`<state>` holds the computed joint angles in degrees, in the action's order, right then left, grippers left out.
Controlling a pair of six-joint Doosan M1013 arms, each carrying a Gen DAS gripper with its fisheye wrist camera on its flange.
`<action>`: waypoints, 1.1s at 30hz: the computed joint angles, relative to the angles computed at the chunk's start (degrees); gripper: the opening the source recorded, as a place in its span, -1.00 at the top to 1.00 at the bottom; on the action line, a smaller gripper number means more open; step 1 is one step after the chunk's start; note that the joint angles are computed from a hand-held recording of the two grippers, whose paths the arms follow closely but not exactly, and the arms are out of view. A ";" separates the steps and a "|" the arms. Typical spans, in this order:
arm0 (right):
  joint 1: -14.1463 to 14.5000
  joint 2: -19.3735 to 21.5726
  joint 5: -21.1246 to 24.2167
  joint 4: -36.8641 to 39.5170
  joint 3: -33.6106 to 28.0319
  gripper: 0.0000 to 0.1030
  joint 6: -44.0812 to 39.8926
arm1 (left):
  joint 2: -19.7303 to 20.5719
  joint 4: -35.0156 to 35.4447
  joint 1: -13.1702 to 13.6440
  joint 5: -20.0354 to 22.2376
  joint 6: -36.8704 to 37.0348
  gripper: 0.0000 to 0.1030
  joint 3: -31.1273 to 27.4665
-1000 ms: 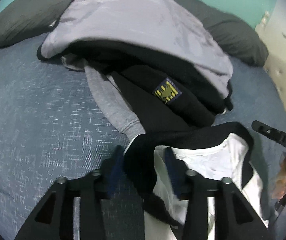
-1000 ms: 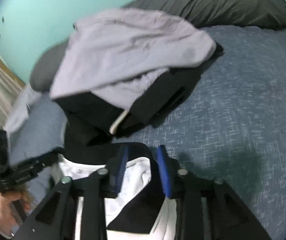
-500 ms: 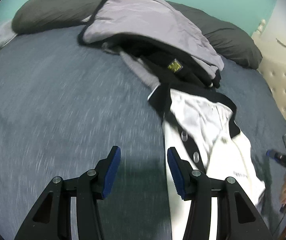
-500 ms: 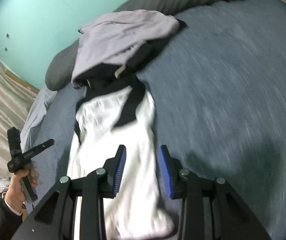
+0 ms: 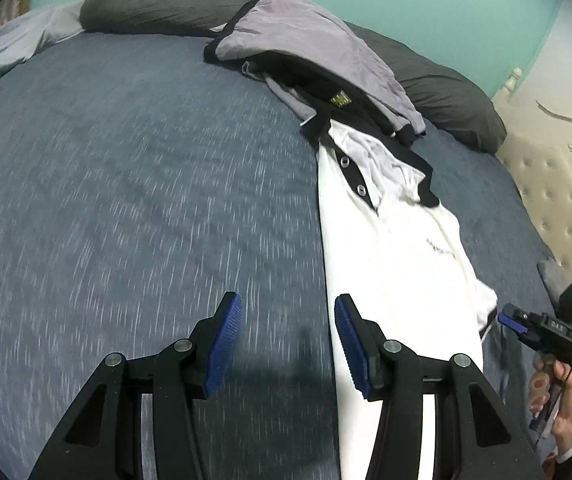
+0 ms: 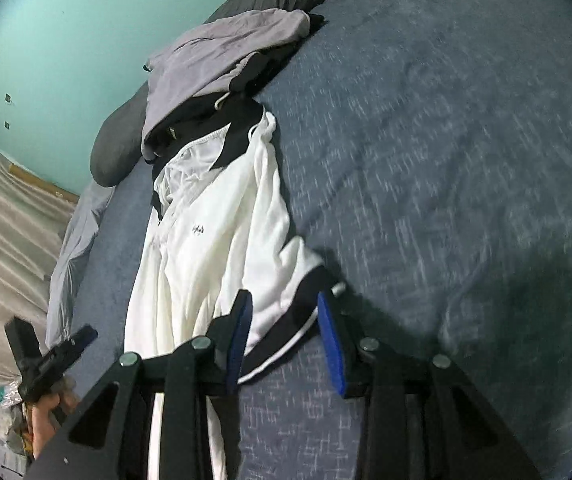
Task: Fold clothes
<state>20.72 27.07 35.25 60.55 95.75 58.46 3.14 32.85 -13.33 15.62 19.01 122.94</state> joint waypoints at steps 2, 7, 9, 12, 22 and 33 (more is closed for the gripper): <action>0.29 0.20 -0.56 0.15 0.29 0.34 0.87 | -0.49 2.13 -0.48 -0.63 -3.32 -0.02 1.08; 0.11 1.07 -0.42 7.25 0.91 0.38 -3.37 | -0.87 9.65 -1.87 -1.85 -12.68 -0.02 3.09; 0.14 1.36 -0.58 8.51 0.98 0.61 -3.75 | -0.36 9.87 -2.17 -1.92 -12.31 -0.02 3.16; 0.29 1.22 -1.92 8.37 1.24 0.89 -3.71 | 0.18 11.74 -2.55 -1.76 -12.78 -0.02 3.02; -0.78 -2.21 -6.89 8.65 2.72 1.00 -4.57 | 0.43 14.75 -2.43 -3.68 -15.50 -0.02 3.24; 0.31 0.18 -2.31 5.14 1.42 0.13 4.68 | -0.37 19.91 -2.30 -3.45 -19.92 -0.02 3.65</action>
